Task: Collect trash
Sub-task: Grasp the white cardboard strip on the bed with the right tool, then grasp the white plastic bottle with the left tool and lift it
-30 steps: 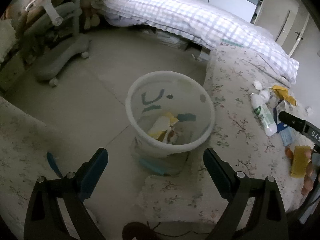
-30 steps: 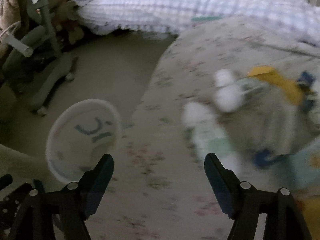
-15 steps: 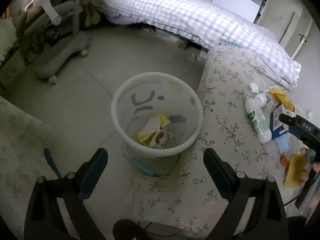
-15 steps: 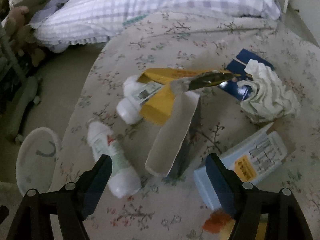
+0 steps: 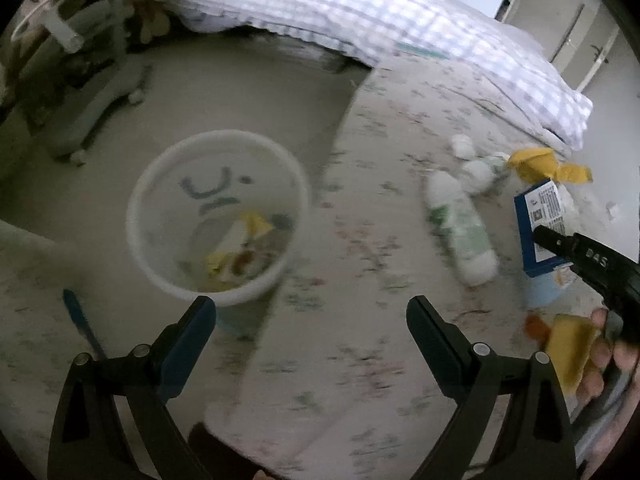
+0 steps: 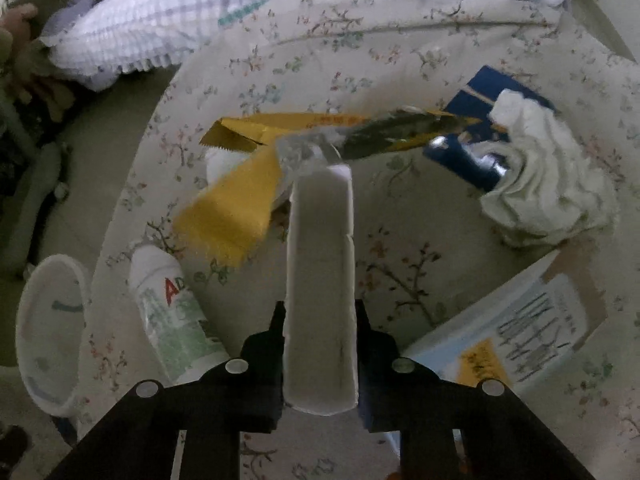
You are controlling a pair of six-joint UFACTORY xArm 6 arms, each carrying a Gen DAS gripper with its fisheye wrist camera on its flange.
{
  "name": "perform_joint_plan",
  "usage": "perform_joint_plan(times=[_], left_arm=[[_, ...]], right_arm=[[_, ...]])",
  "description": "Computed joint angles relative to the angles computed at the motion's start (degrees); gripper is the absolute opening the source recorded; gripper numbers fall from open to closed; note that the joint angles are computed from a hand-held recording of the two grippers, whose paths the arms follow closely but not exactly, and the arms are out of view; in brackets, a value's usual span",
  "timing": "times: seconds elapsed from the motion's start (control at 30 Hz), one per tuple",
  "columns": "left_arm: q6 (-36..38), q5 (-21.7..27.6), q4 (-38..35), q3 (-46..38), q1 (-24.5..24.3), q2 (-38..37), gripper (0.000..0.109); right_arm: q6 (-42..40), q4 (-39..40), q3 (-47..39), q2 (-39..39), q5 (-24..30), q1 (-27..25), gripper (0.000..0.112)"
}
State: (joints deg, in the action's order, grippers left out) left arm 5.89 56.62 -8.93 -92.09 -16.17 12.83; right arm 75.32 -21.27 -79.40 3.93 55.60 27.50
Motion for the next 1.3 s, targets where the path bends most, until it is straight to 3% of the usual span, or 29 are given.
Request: perform_joint_plan(times=[0.13,0.27,0.53,0.9,1.1,1.3], left_arm=[[-5.5,1.2,1.9,-2.2,-2.9,1.6,0.098],[-7.8,2.4,-2.2,-4.8,-4.2,4.1,0.097],[-8.1,-2.1,-6.5,-6.4,-7.4,7.0,0.095],[-10.8,-5.8,-6.0,-6.6,-11.1,10.1,0.069],[-11.8,-6.7,-1.1,-6.5,-12.4,10.8,0.051],[-8.8,-6.7,-2.9,-5.2,-11.2,9.5,0.047]], right_arm=[[1.5,-1.1,4.4,-5.3,-2.7,0.0,0.024],[2.1,-3.3,6.8,-9.5,-2.7,0.7,0.024],[5.6,-5.7,14.4,-19.0,-3.5,0.2,0.024],[7.5,-6.8,19.4,-25.8,-0.9,-1.2,0.024],[7.4,-6.6,20.7,-27.3,0.1,-1.6,0.024],[8.0,-6.9,20.9,-27.8,0.3,-1.3,0.024]])
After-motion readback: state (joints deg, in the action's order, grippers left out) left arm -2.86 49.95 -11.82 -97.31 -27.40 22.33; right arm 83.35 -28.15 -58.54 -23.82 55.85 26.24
